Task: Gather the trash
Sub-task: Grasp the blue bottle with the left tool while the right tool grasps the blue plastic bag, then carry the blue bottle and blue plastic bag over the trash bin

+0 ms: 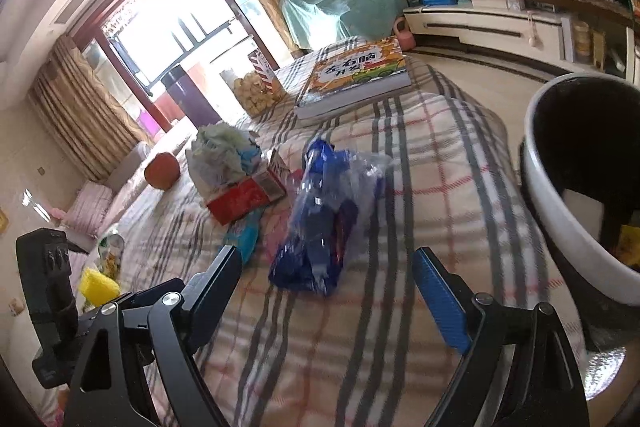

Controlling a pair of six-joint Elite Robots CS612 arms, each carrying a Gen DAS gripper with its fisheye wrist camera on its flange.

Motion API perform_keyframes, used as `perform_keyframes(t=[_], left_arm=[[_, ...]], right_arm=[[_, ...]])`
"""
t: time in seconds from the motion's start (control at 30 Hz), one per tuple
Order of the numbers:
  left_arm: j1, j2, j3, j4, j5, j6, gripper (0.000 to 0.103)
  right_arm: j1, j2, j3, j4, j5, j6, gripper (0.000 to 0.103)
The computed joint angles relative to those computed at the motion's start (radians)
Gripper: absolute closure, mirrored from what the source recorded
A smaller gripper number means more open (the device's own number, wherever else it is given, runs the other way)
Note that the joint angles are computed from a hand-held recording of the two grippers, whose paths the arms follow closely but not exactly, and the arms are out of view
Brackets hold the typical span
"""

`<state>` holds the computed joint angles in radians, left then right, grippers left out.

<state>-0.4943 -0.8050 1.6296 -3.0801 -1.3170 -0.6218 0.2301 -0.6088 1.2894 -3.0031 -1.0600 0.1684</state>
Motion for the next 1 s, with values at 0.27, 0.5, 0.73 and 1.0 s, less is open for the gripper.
perform_keyframes(t=[0.27,0.5,0.73,1.0], left_arm=[[0.026,0.062,-0.113,0.093,-0.031,0.019,0.037],[0.019,0.068,-0.107,0.067,-0.006,0.035,0.059],[-0.004,0.034,-0.033,0.004,-0.01,0.031,0.059],[-0.03,0.002,0.013,-0.051,-0.018,0.043,0.059]], right_arm=[[0.0,0.059,-0.103,0.081,0.039,0.03,0.028],[-0.005,0.058,-0.092,0.095,0.071,0.029,0.062],[-0.015,0.019,-0.016,0.035,0.092,0.015,0.063],[-0.029,-0.021,0.054,-0.026,0.084,0.027,0.063]])
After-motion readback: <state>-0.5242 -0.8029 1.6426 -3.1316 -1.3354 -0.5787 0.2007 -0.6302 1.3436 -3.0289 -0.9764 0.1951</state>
